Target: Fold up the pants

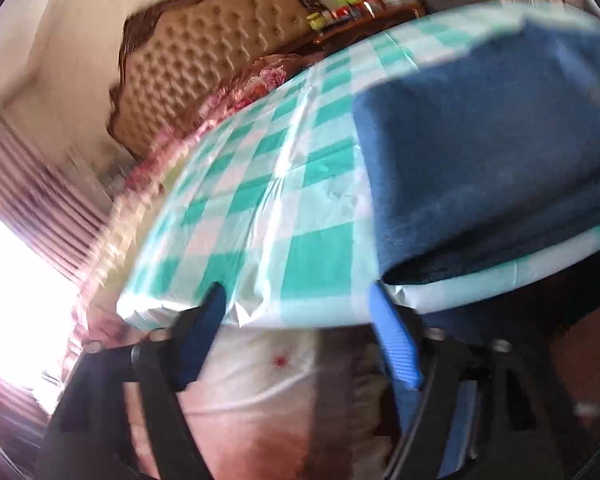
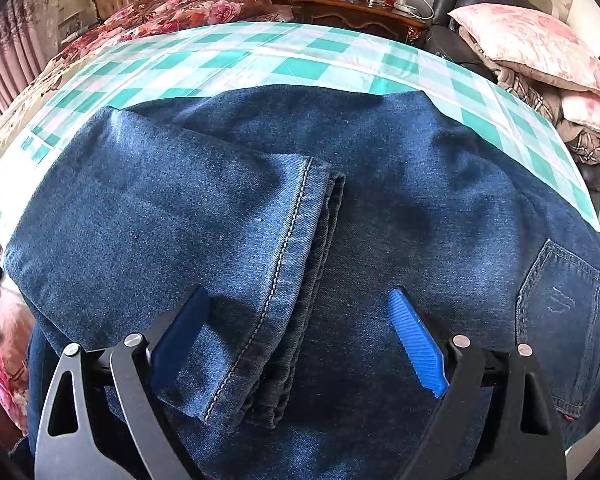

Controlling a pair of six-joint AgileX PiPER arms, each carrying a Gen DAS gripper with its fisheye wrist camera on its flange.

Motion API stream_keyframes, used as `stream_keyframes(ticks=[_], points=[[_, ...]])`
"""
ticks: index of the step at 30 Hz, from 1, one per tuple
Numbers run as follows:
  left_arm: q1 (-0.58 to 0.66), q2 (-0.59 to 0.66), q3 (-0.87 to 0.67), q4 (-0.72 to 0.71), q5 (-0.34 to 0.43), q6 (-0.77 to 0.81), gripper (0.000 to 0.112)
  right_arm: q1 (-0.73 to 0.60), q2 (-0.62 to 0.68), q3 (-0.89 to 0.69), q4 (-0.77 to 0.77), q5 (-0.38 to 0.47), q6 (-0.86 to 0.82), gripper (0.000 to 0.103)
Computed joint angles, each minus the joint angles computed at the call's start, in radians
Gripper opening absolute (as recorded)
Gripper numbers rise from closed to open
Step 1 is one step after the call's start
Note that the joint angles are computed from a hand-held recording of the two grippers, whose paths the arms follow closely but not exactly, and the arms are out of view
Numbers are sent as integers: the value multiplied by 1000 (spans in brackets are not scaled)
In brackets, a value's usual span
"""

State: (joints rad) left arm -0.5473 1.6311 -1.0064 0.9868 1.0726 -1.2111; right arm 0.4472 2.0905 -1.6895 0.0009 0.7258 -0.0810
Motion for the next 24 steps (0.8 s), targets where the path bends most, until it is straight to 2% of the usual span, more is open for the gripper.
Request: stream_keyframes(ticks=[1, 2, 4, 6, 7, 8, 11, 13, 14, 15, 16, 18, 19, 21, 22, 24], points=[[28, -67, 13, -33, -62, 0, 30, -4, 0, 1, 12, 0, -10, 87], [54, -98, 4, -64, -108, 9, 15, -6, 0, 2, 18, -2, -14, 87], [120, -124, -33, -131, -236, 37, 14, -7, 1, 2, 21, -3, -17, 87], [209, -74, -129, -307, -414, 197, 14, -6, 4, -4, 17, 4, -14, 87], [230, -25, -193, -401, -452, 297, 15, -6, 4, -4, 15, 5, -13, 87], [236, 53, -287, -469, -449, 397, 16, -5, 4, -4, 12, 5, -12, 87], [277, 253, -535, -649, -351, 641, 17, -2, 2, -1, 5, 0, -1, 87], [328, 389, -706, -613, -210, 624, 17, -2, -1, 8, 6, -8, 2, 87], [346, 408, -737, -614, -190, 603, 13, -2, -3, 10, 5, -10, 2, 87], [375, 408, -762, -656, -210, 620, 13, -1, -4, 13, 4, -13, 2, 87], [403, 400, -756, -735, -271, 678, 13, -2, -4, 13, 5, -12, 0, 87], [426, 413, -772, -880, -313, 819, 18, -3, -1, 6, 8, -7, -3, 87], [422, 444, -810, -900, -298, 863, 19, -2, -1, 4, 7, -5, -1, 87], [415, 545, -938, -820, -198, 831, 19, -3, -1, 5, 5, -6, -1, 87], [424, 574, -976, -800, -185, 797, 13, -3, -1, 6, 6, -7, 0, 87], [439, 569, -974, -759, -200, 698, 14, -1, -2, 6, 2, -7, 6, 87]])
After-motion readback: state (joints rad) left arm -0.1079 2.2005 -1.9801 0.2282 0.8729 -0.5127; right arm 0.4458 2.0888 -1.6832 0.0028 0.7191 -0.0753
